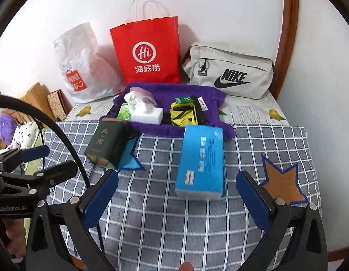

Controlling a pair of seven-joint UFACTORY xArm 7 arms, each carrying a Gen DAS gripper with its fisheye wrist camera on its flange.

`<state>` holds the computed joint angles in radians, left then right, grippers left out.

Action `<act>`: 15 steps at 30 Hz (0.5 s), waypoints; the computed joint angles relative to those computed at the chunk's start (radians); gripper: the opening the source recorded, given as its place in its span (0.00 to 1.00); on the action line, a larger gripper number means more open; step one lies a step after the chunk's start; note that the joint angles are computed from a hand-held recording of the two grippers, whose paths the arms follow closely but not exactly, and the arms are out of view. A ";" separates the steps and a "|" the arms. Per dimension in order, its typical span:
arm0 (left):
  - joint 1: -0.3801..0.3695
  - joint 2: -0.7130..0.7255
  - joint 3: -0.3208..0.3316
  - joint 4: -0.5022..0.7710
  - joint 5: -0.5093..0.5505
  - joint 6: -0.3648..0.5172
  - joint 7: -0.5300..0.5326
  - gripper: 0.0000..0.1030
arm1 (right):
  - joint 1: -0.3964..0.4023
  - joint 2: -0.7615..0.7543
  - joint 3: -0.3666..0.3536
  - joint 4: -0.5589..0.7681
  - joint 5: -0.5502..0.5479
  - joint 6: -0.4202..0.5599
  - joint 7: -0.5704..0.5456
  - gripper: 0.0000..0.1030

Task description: Organize soft objects

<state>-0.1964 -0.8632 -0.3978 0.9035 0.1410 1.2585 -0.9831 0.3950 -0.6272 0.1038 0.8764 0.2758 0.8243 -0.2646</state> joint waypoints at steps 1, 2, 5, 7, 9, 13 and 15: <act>0.003 -0.003 -0.013 0.010 0.004 0.017 -0.009 0.94 | -0.002 -0.024 0.001 -0.014 -0.004 0.000 0.002 1.00; 0.004 -0.006 -0.025 0.019 0.006 0.031 -0.017 0.94 | -0.003 -0.042 0.001 -0.024 -0.006 0.002 0.004 1.00; 0.006 -0.014 -0.054 0.044 0.005 0.064 -0.047 0.94 | -0.002 -0.078 -0.012 -0.042 0.001 0.019 0.011 1.00; -0.003 -0.016 -0.064 0.053 0.003 0.062 -0.051 0.95 | -0.005 -0.096 -0.013 -0.050 0.000 0.028 0.016 1.00; -0.006 -0.012 -0.079 0.071 0.005 0.063 -0.057 0.95 | -0.013 -0.117 -0.006 -0.060 -0.012 0.030 0.023 1.00; 0.011 -0.019 -0.112 0.102 0.028 0.088 -0.081 0.99 | -0.006 -0.145 -0.021 -0.067 -0.007 0.042 0.023 1.00; 0.008 -0.017 -0.113 0.115 0.027 0.103 -0.075 0.99 | -0.001 -0.154 -0.035 -0.061 0.006 0.065 0.020 1.00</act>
